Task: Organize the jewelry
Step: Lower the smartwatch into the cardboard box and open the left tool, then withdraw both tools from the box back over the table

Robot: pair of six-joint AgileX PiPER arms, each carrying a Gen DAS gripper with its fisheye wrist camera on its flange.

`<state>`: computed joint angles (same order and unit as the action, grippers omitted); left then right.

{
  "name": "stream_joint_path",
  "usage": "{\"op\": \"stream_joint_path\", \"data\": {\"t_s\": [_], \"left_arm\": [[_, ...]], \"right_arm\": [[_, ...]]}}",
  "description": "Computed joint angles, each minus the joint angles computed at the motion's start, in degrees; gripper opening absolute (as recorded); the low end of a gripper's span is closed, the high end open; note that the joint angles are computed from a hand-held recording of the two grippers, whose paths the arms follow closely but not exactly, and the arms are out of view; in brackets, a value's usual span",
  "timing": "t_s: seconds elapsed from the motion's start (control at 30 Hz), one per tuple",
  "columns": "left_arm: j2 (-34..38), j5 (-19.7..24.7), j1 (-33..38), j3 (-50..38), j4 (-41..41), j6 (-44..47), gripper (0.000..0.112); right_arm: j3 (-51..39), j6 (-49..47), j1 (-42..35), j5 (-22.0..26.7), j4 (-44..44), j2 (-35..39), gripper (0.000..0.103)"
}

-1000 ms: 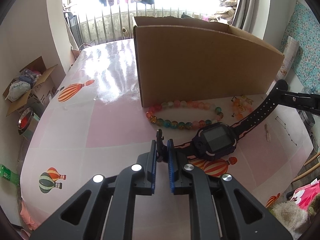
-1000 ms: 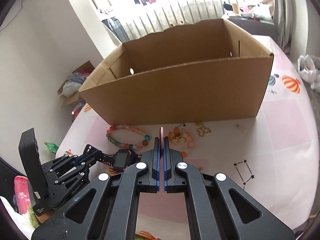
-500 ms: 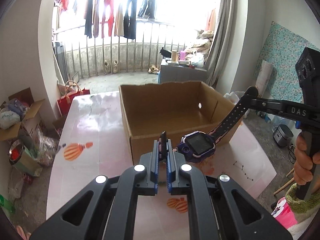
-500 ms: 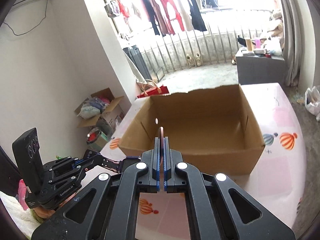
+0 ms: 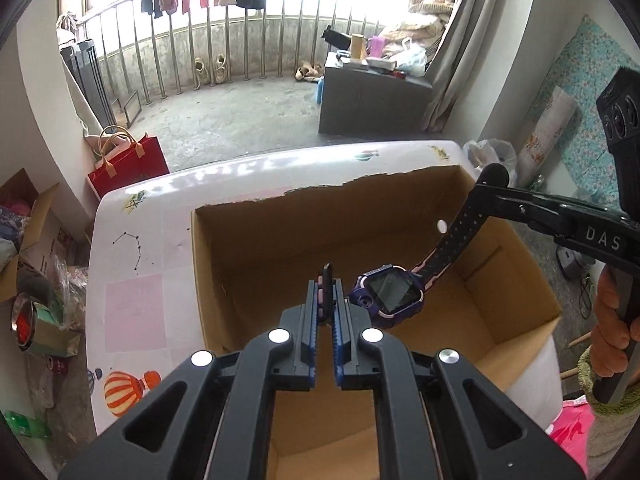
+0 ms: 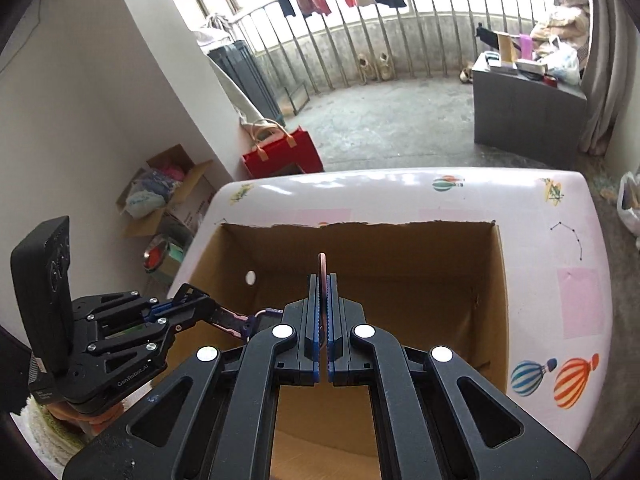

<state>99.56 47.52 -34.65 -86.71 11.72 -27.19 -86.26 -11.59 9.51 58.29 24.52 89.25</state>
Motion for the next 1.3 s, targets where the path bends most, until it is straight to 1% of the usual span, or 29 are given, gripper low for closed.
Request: {"op": "stream_joint_path", "data": {"t_s": [0.1,0.17,0.23,0.27,0.3,0.33,0.37,0.4,0.43,0.47,0.5,0.53,0.67,0.7,0.8,0.87,0.9,0.97,1.03,1.07,1.1,1.13,1.17,1.23,1.3], "left_arm": [[8.48,5.58,1.08,-8.97,-0.33,1.92,0.006],[12.49,8.24,1.47,-12.56,-0.03,2.38,0.006],[15.49,10.84,1.76,-15.38,-0.02,2.76,0.009],[16.46,11.8,2.09,-16.39,-0.7,3.23,0.009],[17.13,12.6,2.3,-17.09,-1.42,3.47,0.011],[17.37,13.11,2.41,-17.24,-1.58,3.25,0.019],[17.42,13.18,2.45,-17.2,-1.7,3.08,0.028],[16.89,12.55,2.93,-16.38,-1.91,3.41,0.032],[16.29,11.79,2.98,-15.65,-1.98,3.47,0.033],[15.67,11.35,2.76,-15.03,-1.64,3.33,0.035],[15.3,11.25,2.41,-14.85,-0.98,3.02,0.037],[15.28,11.59,2.08,-15.31,0.26,2.3,0.045],[10.35,8.66,0.99,-10.87,3.34,0.01,0.054],[9.03,8.24,0.67,-9.92,3.93,-0.57,0.059],[2.62,4.99,-0.47,-3.84,6.55,-3.26,0.067],[-2.72,2.83,-1.26,1.1,8.61,-5.52,0.077],[-5.77,1.64,-1.73,3.89,9.62,-6.81,0.079],[-12.16,-0.4,-2.8,9.63,11.61,-9.8,0.088],[-18.21,-1.64,-4.23,15.72,14.76,-14.79,0.096],[-21.19,-2.05,-5.25,19.02,16.35,-17.62,0.097],[-23.73,-2.15,-6.17,22.11,17.49,-20.13,0.097],[-25.56,-1.37,-7.4,24.65,18.61,-22.68,0.097],[-27.22,-0.24,-9.05,27.3,19.79,-25.6,0.097],[-29.64,1.07,-11.79,32.89,21.0,-30.6,0.097],[-30.67,1.97,-14.09,37.51,20.18,-34.16,0.097]], "right_arm": [[-4.24,1.52,1.21,0.94,-3.61,5.58,0.001],[-5.77,2.25,2.22,0.64,-6.44,7.84,0.001],[-6.39,2.93,3.06,0.08,-9.13,9.66,0.001],[-6.73,3.2,2.94,0.5,-9.68,10.35,0.001],[-7.41,3.29,2.68,1.08,-10.1,11.34,0.001],[-7.04,3.22,2.51,1.1,-10.66,11.51,0.003],[-5.2,2.94,2.32,0.52,-11.14,10.16,0.006],[-4.4,2.86,2.13,0.13,-11.82,9.34,0.009],[-3.64,2.48,1.76,-0.15,-12.14,8.47,0.01],[-3.1,2.02,1.27,-0.05,-12.29,7.66,0.015],[-2.85,1.73,0.68,0.04,-12.23,6.92,0.023],[-1.85,1.25,-0.18,-0.38,-11.99,5.65,0.027],[-0.89,-0.56,-4.42,-0.34,-10.2,2.48,0.028],[-0.76,-0.96,-5.84,0.1,-9.16,1.6,0.028],[0.21,-2.84,-10.49,1.77,-5.47,-2.21,0.028],[1.57,-4.54,-13.73,2.83,-3.08,-5.69,0.03],[2.59,-5.54,-15.33,3.31,-1.78,-7.79,0.033],[5.21,-7.68,-18.16,4.23,0.68,-12.35,0.04],[8.74,-9.9,-20.7,5.29,2.83,-17.39,0.055],[10.98,-11.4,-22.0,6.19,4.0,-20.17,0.06],[13.08,-12.66,-23.01,7.09,4.72,-22.65,0.069],[15.75,-13.35,-23.34,7.68,4.83,-25.62,0.079],[18.37,-13.64,-23.26,7.82,4.44,-28.25,0.083],[24.12,-10.46,-19.64,6.76,-0.05,-34.19,0.09],[29.35,-0.75,-9.32,4.65,-10.89,-39.26,0.093]]}}
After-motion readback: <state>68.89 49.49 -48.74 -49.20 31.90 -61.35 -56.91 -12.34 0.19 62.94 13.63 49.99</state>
